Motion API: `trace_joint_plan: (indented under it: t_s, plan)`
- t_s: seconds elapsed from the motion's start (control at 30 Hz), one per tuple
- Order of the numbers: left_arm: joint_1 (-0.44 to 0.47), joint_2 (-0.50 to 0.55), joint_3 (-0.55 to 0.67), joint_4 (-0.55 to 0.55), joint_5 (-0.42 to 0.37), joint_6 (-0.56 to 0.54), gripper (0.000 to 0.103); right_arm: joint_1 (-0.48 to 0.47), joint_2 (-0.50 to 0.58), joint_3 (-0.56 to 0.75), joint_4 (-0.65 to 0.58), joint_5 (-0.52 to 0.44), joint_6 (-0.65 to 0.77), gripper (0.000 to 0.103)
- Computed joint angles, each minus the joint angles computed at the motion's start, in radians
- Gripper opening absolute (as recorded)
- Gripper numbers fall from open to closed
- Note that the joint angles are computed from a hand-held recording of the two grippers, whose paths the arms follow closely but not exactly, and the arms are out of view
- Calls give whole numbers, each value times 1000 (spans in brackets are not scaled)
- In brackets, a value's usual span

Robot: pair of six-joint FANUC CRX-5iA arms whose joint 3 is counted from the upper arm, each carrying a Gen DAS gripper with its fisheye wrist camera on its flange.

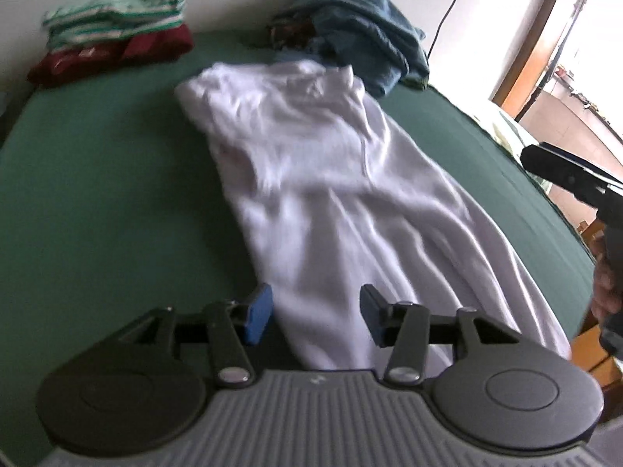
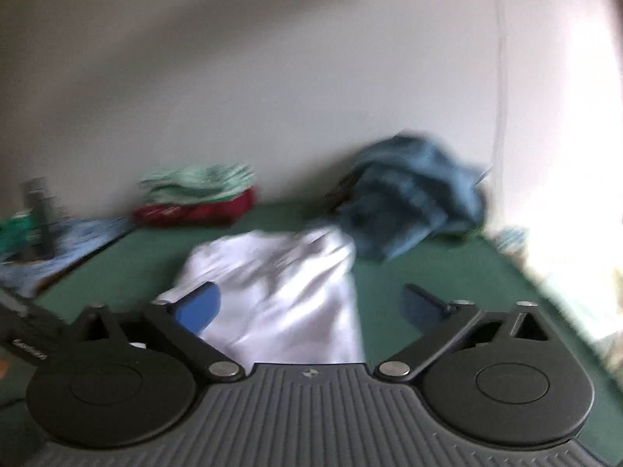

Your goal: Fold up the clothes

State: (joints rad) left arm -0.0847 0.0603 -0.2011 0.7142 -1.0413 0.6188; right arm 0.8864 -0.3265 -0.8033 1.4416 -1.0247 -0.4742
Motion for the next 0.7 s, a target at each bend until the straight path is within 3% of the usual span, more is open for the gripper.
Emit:
trace_joint_plan:
  t_s: [0.03,0.07,0.1,0.13,0.17,0.3,0.4,0.57,0.7]
  plan:
    - [14,-23,-14,-14,-24,24,51,4,-17,-3,-11,21,6,91]
    - [27,-52,-34,-28,-46,54,51,8,-34,-7,-22,41,13,61]
    - [38,-82,-57,-36,-63,71,51,5,-54,-11,-50,77,28,24]
    - [48,-111,-79,-44,-79,86,52,-1,-75,-15,-86,115,48,12]
    - [54,-148,-108,-61,-84,100,53,-6,-94,-18,-124,153,71,7]
    - [49,-276,-208,-136,-85,203,61,65,-167,-63,-245,165,133,7]
    - [28,-385,-291,-166,-32,260,71,160,-215,-101,-290,134,233,7]
    - [-1,-476,-364,-238,8,378,70,255,-297,-146,-360,178,335,10]
    - [-42,-454,-390,-277,90,475,61,284,-322,-140,-467,226,410,14]
